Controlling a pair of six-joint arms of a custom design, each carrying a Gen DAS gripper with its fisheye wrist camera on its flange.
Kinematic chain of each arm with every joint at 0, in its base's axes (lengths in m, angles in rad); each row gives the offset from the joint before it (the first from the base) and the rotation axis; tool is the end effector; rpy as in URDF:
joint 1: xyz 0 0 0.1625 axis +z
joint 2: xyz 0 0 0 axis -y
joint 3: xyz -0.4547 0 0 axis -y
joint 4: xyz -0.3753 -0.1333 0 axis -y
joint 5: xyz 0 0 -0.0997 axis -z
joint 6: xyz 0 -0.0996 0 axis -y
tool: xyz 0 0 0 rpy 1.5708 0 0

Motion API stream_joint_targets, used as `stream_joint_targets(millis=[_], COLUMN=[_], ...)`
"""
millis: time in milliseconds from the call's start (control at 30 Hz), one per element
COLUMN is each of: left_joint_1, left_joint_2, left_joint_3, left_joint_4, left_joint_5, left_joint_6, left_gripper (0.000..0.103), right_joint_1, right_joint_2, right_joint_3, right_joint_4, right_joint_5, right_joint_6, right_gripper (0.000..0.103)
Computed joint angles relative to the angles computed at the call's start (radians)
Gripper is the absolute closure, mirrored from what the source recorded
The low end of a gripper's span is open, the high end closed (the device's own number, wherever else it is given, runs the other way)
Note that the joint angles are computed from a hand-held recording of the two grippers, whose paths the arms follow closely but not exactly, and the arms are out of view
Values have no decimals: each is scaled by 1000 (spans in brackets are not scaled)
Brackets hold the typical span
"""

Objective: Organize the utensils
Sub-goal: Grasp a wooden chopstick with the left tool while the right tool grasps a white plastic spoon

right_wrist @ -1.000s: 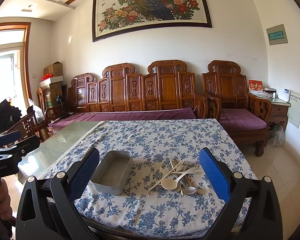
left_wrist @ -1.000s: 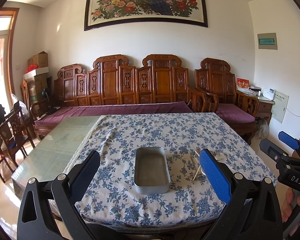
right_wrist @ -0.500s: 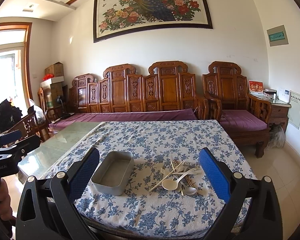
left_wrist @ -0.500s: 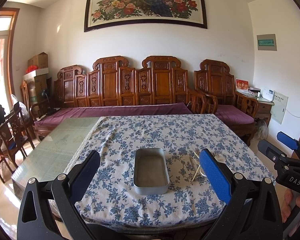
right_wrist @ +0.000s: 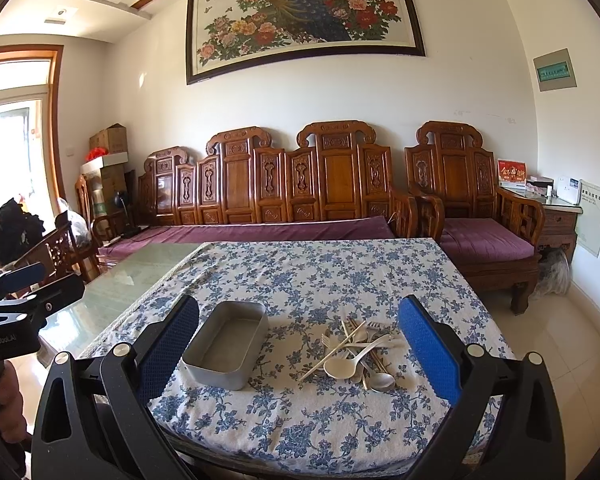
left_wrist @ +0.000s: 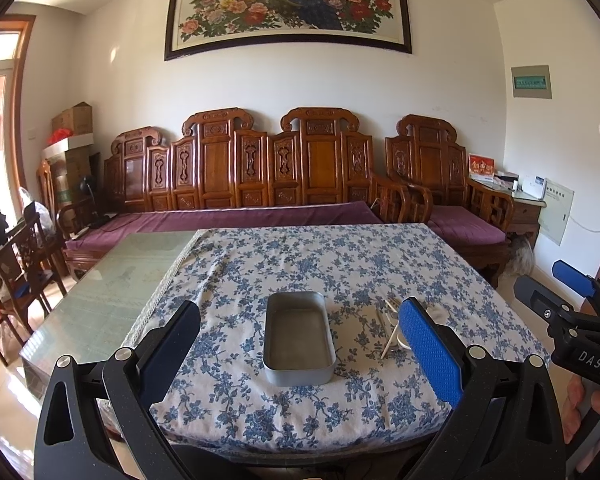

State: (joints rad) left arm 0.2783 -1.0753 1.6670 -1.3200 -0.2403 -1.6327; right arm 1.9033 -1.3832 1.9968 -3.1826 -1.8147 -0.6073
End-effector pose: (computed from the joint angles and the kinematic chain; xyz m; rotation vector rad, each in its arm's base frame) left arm -0.4910 -0.3795 0.2630 0.3247 1.9155 -1.3409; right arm 0.2752 -0.4624 0.4245 0.9732 -2.2816 1.2949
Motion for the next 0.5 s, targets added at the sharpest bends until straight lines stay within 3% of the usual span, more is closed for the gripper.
stream_joint_targets(millis=[500], left_joint_1=[101], left_joint_2=[39], left_joint_3=[91], left_joint_4=[-472], left_joint_5=[-67], left_joint_6=[409], left_gripper=[7], right_joint_1=[-102], right_joint_2=[69], right_joint_3=[-63], right_joint_4=[42], right_joint_5=[23], right_joint_6=[-61], right_gripper=[3])
